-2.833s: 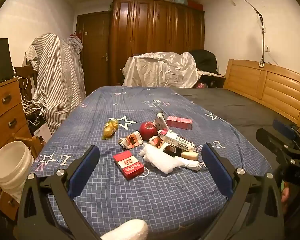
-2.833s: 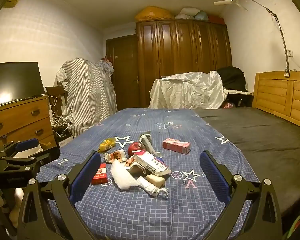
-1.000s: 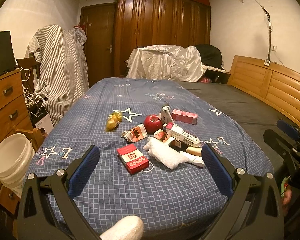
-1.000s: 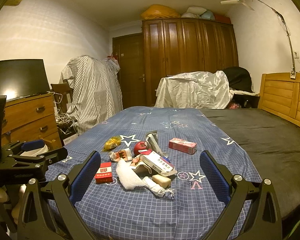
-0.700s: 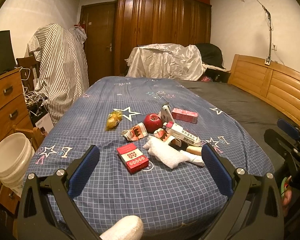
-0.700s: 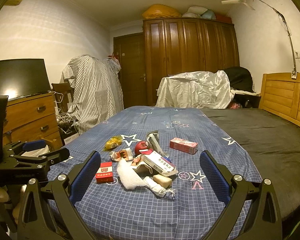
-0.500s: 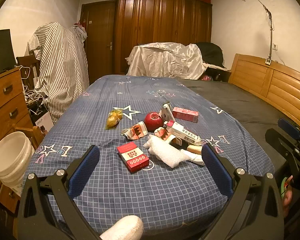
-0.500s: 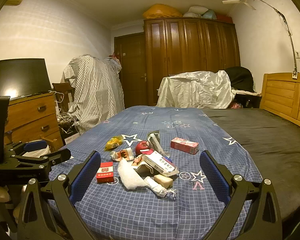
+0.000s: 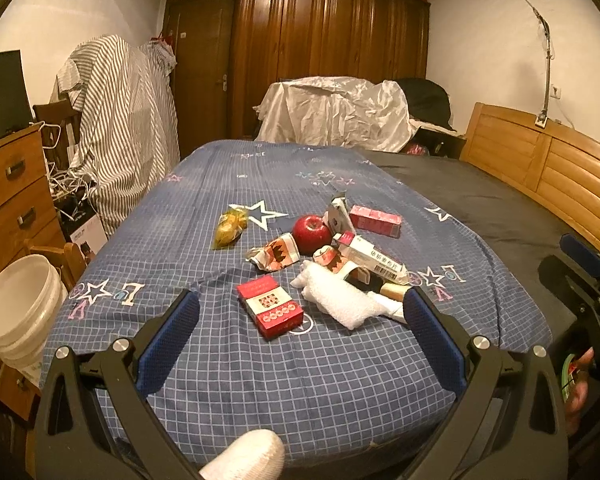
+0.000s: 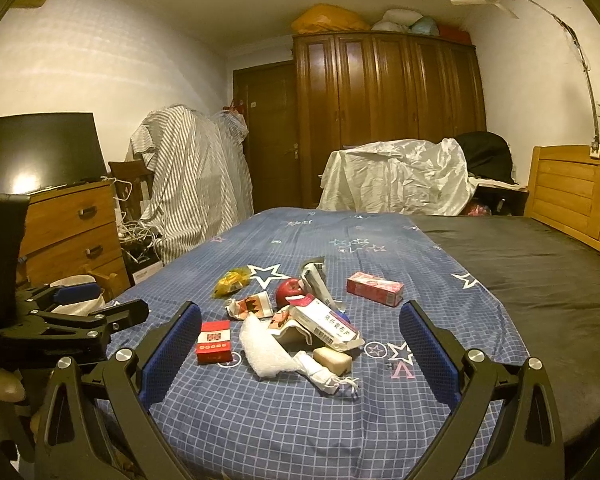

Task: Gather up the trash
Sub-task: 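Grasp the red cigarette box with the left tool while the right tool grasps the white foam sheet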

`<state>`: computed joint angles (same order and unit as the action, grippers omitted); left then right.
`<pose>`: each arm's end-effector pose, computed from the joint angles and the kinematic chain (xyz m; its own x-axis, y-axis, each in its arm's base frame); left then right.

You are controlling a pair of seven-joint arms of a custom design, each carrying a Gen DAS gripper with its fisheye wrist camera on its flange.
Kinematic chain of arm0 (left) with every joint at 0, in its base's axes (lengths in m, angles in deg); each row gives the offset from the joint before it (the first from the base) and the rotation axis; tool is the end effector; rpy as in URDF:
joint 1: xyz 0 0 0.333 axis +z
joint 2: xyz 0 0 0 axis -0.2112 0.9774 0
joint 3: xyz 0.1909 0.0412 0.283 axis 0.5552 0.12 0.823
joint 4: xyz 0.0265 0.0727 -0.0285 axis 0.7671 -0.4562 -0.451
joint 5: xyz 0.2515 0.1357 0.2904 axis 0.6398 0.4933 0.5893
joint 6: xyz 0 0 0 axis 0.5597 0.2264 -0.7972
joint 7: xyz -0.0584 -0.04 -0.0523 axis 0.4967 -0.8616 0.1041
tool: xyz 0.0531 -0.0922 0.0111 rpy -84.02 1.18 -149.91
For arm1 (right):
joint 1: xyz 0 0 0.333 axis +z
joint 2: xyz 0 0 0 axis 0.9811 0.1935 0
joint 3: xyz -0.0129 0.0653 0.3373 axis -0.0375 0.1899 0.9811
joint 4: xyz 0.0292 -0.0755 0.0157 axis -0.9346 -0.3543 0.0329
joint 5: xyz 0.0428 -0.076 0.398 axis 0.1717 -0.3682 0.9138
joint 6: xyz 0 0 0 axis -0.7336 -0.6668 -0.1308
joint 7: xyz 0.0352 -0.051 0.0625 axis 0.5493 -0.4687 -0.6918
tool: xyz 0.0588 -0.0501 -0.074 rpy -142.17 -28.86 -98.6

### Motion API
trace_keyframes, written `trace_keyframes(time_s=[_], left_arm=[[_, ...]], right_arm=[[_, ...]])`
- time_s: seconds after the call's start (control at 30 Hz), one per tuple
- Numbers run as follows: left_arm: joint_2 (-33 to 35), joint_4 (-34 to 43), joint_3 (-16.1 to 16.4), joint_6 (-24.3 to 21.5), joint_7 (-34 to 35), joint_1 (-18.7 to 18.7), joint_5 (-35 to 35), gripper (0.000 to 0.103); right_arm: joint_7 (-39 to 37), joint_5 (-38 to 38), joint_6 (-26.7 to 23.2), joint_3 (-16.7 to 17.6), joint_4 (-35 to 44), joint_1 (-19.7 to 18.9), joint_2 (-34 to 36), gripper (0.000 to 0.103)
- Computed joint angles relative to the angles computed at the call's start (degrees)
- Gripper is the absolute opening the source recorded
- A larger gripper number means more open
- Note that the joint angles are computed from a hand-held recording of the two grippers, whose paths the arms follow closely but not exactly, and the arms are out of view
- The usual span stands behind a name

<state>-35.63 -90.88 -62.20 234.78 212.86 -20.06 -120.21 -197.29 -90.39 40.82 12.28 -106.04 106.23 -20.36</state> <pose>0.5743 -0.1652 0.5232 -0.7894 -0.6113 0.0566 -0.3489 0.3708 -0.8607 0.2963 0.2754 0.5442 -0.5585 -0.8274 -0.0583 -0.2053 0.2059 -0.9568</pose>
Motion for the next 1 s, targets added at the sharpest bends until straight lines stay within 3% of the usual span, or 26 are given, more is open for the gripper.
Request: trace_keyframes(time_s=[0.13,0.3,0.37,0.5,0.57,0.63,0.7,0.8,0.83,0.9,1.0], left_arm=[[5.2,3.0,-1.0,5.3,-2.1,-0.6,4.6,0.098],[16.9,11.5,-0.6,7.8,-19.1,-1.3,23.8,0.098],[19.9,14.2,-0.4,6.7,-23.3,-1.9,30.0,0.098],[25.3,20.0,-1.7,0.6,-25.1,-2.1,39.2,0.098],[28.6,24.1,-1.0,-2.2,-28.1,-3.4,44.7,0.098],[32.0,27.7,1.1,-1.5,-32.6,-5.3,50.4,0.098],[33.6,30.8,0.8,-2.9,-35.7,-4.0,50.7,0.098],[35.5,32.7,5.2,5.7,-45.2,-5.7,54.0,0.098],[36.8,35.2,5.7,4.9,-49.2,-5.1,54.7,0.098],[38.2,38.6,3.4,0.7,-51.2,-2.2,53.6,0.097],[35.5,35.5,-2.8,-0.7,-43.2,1.9,50.3,0.097]], right_arm=[[-0.4,0.0,2.7,-1.6,-1.0,-0.2,-0.3,0.099],[-0.4,0.2,7.3,-3.8,-2.9,-1.5,-0.3,0.099],[-0.6,0.2,9.6,-4.9,-3.6,-2.3,-0.1,0.099],[-1.5,-0.5,14.7,-6.9,-4.0,-4.5,1.3,0.099],[-2.3,-0.9,17.1,-7.7,-3.8,-5.7,2.2,0.099],[-2.7,-1.6,19.7,-8.5,-4.0,-6.9,3.1,0.099],[-3.0,-2.4,22.5,-9.4,-4.4,-8.1,3.8,0.099],[-3.5,-3.4,27.0,-10.9,-4.5,-10.0,5.6,0.099],[-3.7,-3.9,28.8,-11.3,-4.3,-10.6,6.4,0.099],[-4.8,-5.2,32.8,-12.4,-3.3,-11.9,8.9,0.099],[-8.9,-6.3,37.7,-13.9,0.1,-13.5,14.6,0.099]])
